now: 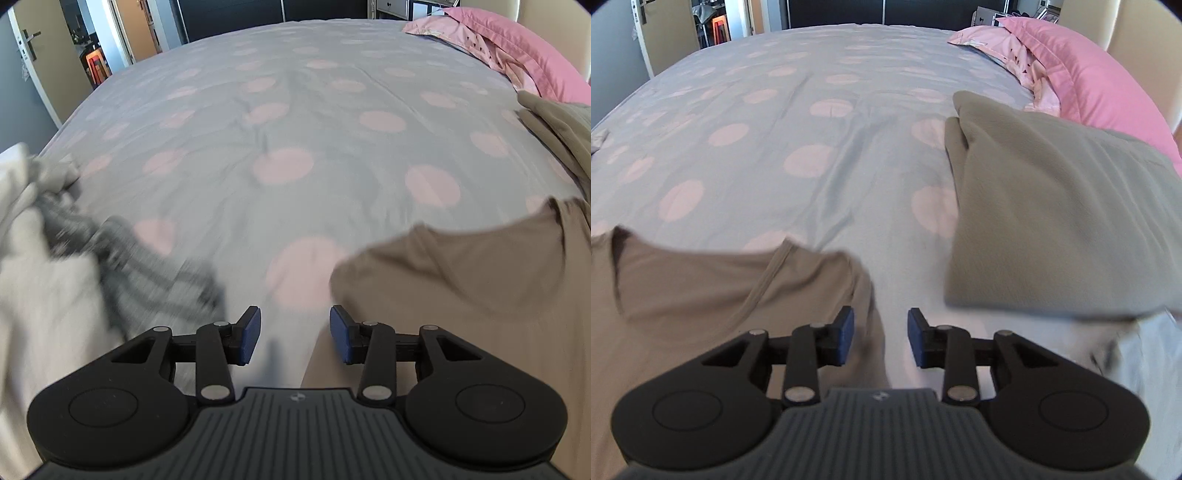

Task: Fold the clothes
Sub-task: 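Lay the beige top flat on the bed and open both grippers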

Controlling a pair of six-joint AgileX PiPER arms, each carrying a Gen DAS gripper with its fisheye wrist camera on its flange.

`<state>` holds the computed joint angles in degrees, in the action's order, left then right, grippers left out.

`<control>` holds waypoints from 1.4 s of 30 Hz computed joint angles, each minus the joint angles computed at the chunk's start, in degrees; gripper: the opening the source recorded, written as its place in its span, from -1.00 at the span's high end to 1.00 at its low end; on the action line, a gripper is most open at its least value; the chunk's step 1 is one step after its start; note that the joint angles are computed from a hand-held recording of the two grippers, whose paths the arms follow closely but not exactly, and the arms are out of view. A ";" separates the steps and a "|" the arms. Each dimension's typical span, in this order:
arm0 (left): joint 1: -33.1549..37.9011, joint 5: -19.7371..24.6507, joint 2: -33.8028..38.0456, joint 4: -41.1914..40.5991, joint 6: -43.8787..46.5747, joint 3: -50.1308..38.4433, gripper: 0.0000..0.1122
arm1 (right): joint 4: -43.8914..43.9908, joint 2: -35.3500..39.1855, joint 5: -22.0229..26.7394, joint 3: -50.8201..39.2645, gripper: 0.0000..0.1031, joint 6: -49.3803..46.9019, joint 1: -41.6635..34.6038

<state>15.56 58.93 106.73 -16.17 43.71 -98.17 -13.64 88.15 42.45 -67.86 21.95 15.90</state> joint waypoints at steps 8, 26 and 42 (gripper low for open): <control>8.01 3.97 -10.60 1.15 7.30 10.99 0.30 | 6.73 -18.22 5.81 14.23 0.33 -2.58 1.83; 15.24 2.45 -22.73 2.89 12.16 29.03 0.30 | 13.81 -33.83 18.50 24.98 0.36 2.25 14.22; 13.59 -0.09 -25.39 4.43 12.37 32.93 0.30 | 18.14 -33.32 20.39 25.90 0.96 -1.26 13.91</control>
<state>29.15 58.83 81.34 -11.75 56.08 -65.24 4.50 54.83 62.84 -41.96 20.69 29.81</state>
